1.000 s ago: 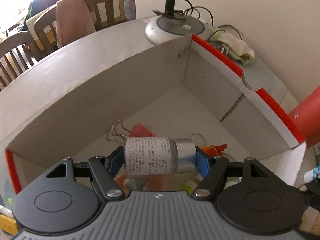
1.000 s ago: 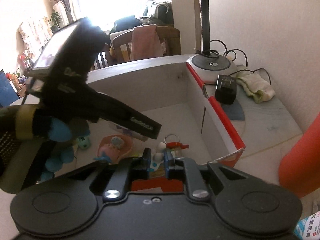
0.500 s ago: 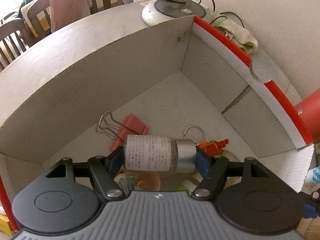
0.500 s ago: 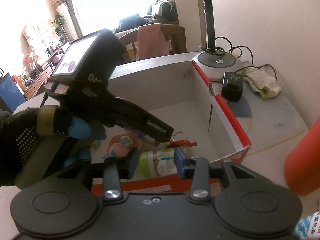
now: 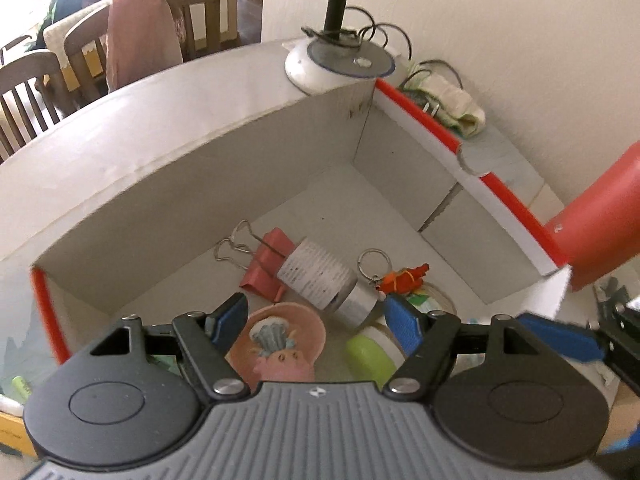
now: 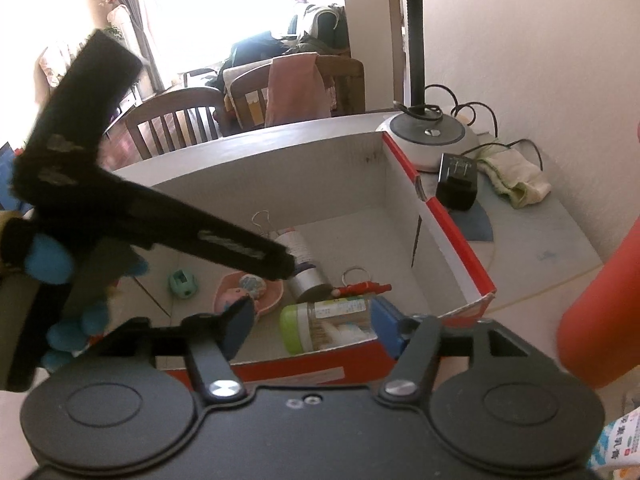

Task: Organize rigid objects
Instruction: 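Carry jar and bunny keychain into the red box and open both grippers, then withdraw both grippers from the box back toward the pile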

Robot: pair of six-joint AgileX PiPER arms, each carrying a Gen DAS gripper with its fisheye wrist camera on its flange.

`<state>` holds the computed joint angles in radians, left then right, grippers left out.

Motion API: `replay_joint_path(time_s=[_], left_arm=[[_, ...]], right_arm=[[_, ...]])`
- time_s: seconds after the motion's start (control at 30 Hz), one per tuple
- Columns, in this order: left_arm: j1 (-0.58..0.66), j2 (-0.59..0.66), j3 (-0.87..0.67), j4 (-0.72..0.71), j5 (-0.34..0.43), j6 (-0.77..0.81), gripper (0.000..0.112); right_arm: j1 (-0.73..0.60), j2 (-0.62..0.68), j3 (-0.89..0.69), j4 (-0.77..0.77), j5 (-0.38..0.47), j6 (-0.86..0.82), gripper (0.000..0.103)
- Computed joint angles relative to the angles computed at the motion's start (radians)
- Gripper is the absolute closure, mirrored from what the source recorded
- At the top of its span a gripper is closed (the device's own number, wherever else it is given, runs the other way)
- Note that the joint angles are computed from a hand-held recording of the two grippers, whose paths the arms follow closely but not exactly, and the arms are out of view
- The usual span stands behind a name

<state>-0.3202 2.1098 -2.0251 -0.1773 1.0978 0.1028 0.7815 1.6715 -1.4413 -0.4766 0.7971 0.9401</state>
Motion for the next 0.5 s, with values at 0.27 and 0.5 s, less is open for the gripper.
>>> replay_joint_path(time_s=[0.27, 0.5], left_arm=[[0.065, -0.171, 0.19, -0.063, -0.066, 0.087, 0.037], [0.144, -0.321, 0.33, -0.15, -0.091, 0.196, 0.037]], right_arm=[[0.072, 0.002, -0.05, -0.068, 0.085, 0.077, 0.03], [0.168, 0.005, -0.112, -0.151, 0.151, 0.185, 0.017]])
